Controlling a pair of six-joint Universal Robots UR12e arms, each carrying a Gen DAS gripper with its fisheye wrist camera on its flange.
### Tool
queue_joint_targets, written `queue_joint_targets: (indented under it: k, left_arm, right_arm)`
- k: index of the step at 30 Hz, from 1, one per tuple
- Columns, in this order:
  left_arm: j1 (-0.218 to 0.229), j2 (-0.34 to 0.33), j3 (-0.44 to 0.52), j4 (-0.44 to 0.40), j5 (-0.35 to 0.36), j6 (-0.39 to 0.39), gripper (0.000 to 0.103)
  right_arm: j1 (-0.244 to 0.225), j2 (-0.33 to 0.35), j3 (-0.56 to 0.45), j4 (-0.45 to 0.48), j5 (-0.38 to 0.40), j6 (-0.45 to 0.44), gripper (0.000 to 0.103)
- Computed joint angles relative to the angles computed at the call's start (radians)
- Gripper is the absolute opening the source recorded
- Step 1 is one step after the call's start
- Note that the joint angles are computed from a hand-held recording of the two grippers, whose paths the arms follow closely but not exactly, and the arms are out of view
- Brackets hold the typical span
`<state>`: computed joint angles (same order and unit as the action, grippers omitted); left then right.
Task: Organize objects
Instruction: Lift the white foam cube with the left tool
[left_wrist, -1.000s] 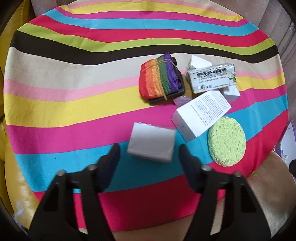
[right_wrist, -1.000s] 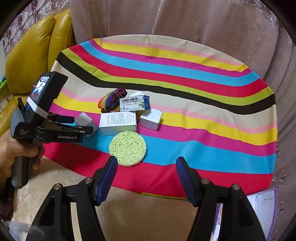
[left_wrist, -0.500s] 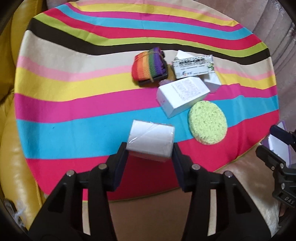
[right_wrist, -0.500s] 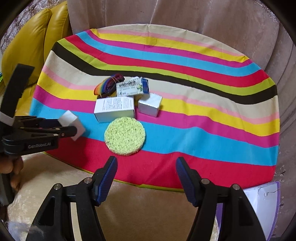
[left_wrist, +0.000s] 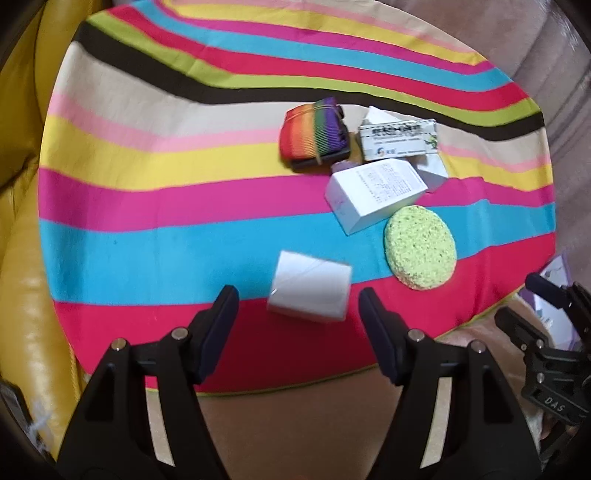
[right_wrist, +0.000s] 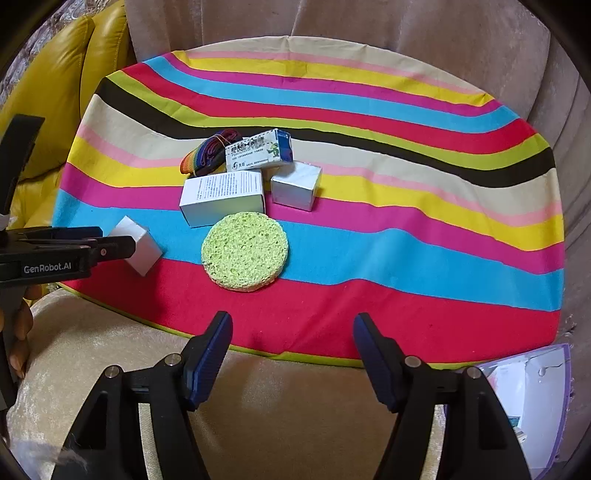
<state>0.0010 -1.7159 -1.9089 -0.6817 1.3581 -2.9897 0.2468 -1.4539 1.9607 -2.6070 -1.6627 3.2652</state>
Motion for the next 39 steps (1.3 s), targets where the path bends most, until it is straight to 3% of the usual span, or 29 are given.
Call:
queue_joint_targets:
  k: [3,4,8,13,15,19,23,27,39]
  left_arm:
    - [-0.009,-0.015,0.017,-0.04,0.006,0.036,0.068]
    - [-0.008,-0.019,0.02,-0.046,0.003,0.046,0.05]
    - [-0.004,-0.011,0.009,-0.017,-0.004,0.048,0.051]
    - [0.046,-0.017,0.009,-0.052,-0.124,-0.031,0.051]
    - [0.048,-0.013,0.001,-0.029,-0.109,-0.066,0.051]
    - [0.023,0.006,-0.026,0.072,0.0,-0.1,0.051]
    - [0.013,-0.022,-0.008,0.045,0.042,-0.079,0.051]
    - [0.024,-0.02,-0.013,0.047,0.01,-0.092,0.056]
    - [0.04,-0.021,-0.027,0.051,-0.04,-0.116,0.064]
  right_arm:
    - [0.002,0.001,-0.001,0.001,-0.001,-0.001,0.069]
    - [0.002,0.001,-0.001,0.001,-0.001,0.0,0.069]
    - [0.002,0.002,-0.003,0.007,0.0,-0.002,0.069]
    - [0.007,0.005,-0.006,0.014,-0.007,-0.015,0.072]
    - [0.004,0.004,-0.005,0.018,0.006,-0.014,0.074]
    - [-0.001,0.003,-0.011,0.036,0.024,-0.017,0.076]
    - [-0.008,0.003,-0.044,0.096,0.075,-0.056,0.076]
    - [-0.002,0.023,-0.092,0.127,0.067,-0.087,0.083]
    - [0.009,0.138,-0.193,0.214,0.081,-0.123,0.084]
